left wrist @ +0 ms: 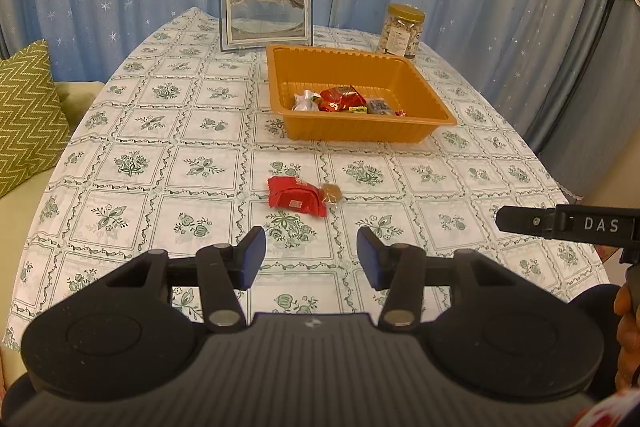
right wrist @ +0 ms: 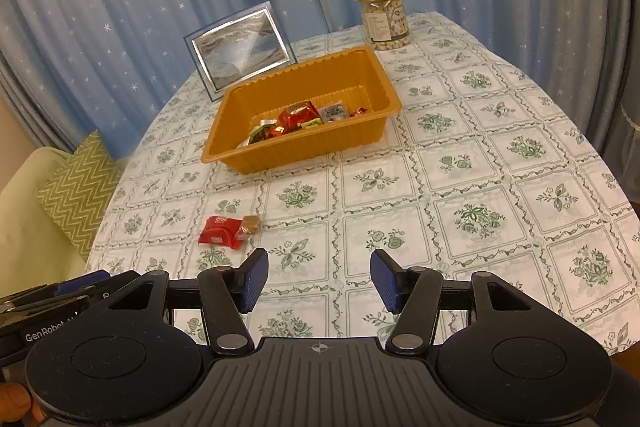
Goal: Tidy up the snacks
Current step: 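Withdraw both open tools from the tray toward the red bar and brown candy, then grasp the red wrapped bar with the left gripper while the right tool approaches the brown candy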
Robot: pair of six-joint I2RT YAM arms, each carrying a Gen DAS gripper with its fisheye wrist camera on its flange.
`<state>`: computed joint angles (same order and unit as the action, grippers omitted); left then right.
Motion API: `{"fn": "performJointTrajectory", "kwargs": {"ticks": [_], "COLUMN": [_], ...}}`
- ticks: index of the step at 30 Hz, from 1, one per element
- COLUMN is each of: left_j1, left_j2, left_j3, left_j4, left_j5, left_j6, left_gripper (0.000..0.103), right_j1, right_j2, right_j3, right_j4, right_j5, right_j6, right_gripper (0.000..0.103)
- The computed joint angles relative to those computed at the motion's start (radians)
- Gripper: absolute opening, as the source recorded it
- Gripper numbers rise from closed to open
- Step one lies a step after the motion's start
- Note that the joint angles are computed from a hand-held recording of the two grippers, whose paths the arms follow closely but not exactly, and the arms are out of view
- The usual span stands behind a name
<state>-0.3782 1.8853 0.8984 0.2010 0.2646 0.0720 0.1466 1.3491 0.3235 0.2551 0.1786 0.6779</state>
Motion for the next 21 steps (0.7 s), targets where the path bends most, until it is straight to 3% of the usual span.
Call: {"fn": "performJointTrajectory", "kwargs": {"ticks": [13,21], "left_j1": [0.005,0.01], "left_j2": [0.049,0.139], "left_j3": [0.03,0.125], "left_j4": [-0.006,-0.052], "left_j5": [-0.003,-0.007], "left_j6": [0.019,0.121], "left_gripper": [0.052,0.059], "right_j1": [-0.009,-0.011], "right_j2": [0.079,0.185], "right_j3": [0.014,0.049], "right_j4": [0.039,0.089], "right_j5": [-0.018,-0.041], "right_j6": [-0.008,-0.04], "right_gripper": [0.057,0.057]}}
